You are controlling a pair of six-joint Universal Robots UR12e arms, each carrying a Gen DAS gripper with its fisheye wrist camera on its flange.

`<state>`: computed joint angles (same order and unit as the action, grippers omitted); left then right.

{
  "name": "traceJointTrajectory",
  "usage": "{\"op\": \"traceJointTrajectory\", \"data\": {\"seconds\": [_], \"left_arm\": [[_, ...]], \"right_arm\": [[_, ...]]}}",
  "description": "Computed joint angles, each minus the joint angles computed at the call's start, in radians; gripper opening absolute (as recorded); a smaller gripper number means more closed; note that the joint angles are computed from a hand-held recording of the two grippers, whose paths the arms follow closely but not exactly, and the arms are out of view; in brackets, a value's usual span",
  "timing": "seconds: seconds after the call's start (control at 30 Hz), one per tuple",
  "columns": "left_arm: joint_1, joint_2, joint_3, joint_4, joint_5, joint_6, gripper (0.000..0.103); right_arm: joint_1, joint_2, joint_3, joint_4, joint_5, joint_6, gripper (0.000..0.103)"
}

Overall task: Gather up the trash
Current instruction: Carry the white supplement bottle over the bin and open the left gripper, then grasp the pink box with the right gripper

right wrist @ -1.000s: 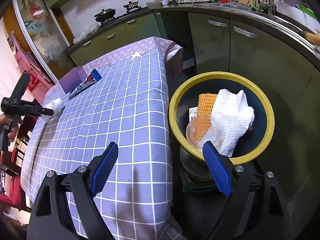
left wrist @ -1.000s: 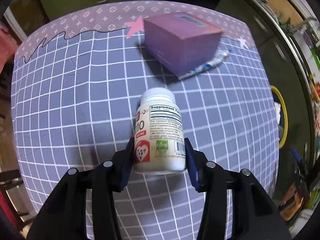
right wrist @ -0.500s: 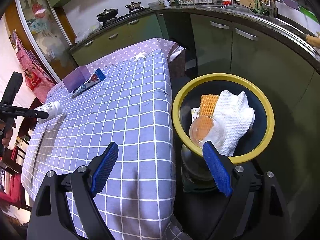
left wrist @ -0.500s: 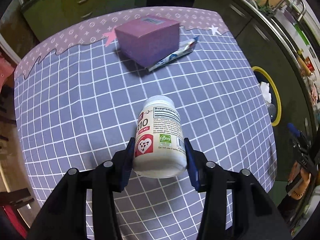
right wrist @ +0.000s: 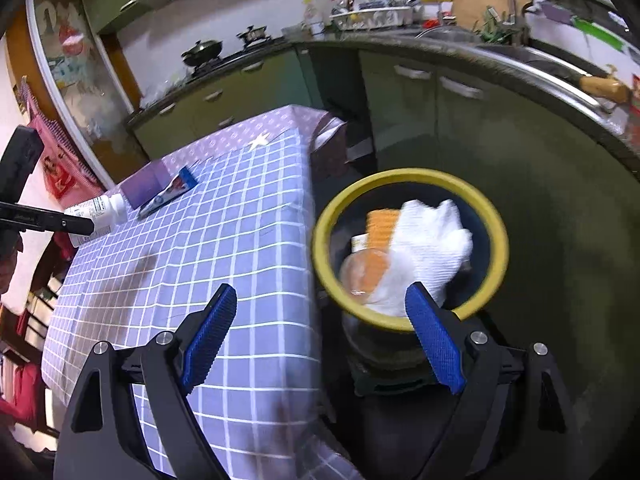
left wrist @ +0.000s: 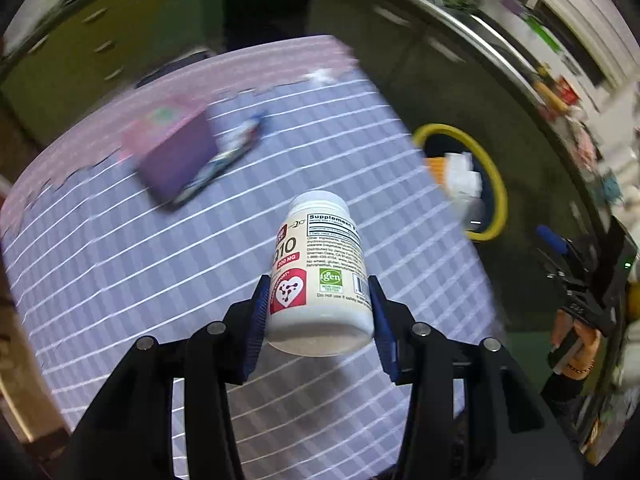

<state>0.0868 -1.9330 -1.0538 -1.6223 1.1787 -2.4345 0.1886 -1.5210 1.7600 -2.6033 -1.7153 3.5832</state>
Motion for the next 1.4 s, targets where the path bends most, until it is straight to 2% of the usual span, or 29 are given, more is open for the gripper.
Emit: {"op": "traceJointTrajectory", "data": {"seconds": [0.17,0.27,0.4,0.57,0.63,0.7,0.73,0.77,0.9,1.1,1.2,1.3,1.4], "left_arm": [[-0.064,-0.010,0.030,-0.050,-0.036,0.070,0.045],[-0.121,-0.028,0.058,-0.089,-0.054,0.112,0.045],[-0.188,-0.057,0.082,-0.092,-0.072,0.127,0.045],[-0.273,-0.119,0.111,-0.021,-0.049,0.080,0.045],[-0.293,-0.144,0.125,-0.010,-0.041,0.056,0.045],[-0.313,-0.169,0.137,0.003,-0.015,0.040,0.049],[-0.318,-0.175,0.137,0.014,-0.009,0.028,0.056],[-0.320,-0.179,0.132,0.036,-0.007,0.012,0.057],[-0.299,-0.167,0.121,0.038,-0.065,0.029,0.057],[-0.190,-0.059,-0.001,0.108,-0.249,0.090,0.066],[-0.119,0.002,-0.097,0.201,-0.317,0.094,0.068],[-0.042,0.050,-0.194,0.325,-0.364,0.043,0.071],[0.033,0.086,-0.294,0.532,-0.377,-0.055,0.075]], "right_arm": [[-0.016,-0.059,0.052,-0.009,-0.052,0.030,0.085],[-0.028,-0.090,0.082,-0.008,-0.060,0.049,0.085],[-0.049,-0.132,0.129,-0.005,-0.062,0.071,0.085],[-0.076,-0.166,0.173,-0.007,-0.057,0.098,0.086],[-0.084,-0.173,0.185,-0.009,-0.050,0.107,0.086],[-0.094,-0.180,0.197,-0.007,-0.041,0.114,0.086],[-0.097,-0.181,0.201,-0.007,-0.037,0.118,0.086],[-0.100,-0.182,0.204,-0.008,-0.033,0.120,0.086],[-0.104,-0.183,0.210,-0.010,-0.024,0.120,0.086],[-0.093,-0.164,0.186,-0.002,-0.022,0.110,0.086],[-0.075,-0.141,0.158,0.011,-0.025,0.096,0.086],[-0.053,-0.108,0.113,0.028,-0.022,0.065,0.086],[-0.033,-0.062,0.056,0.031,0.006,0.017,0.086]]}}
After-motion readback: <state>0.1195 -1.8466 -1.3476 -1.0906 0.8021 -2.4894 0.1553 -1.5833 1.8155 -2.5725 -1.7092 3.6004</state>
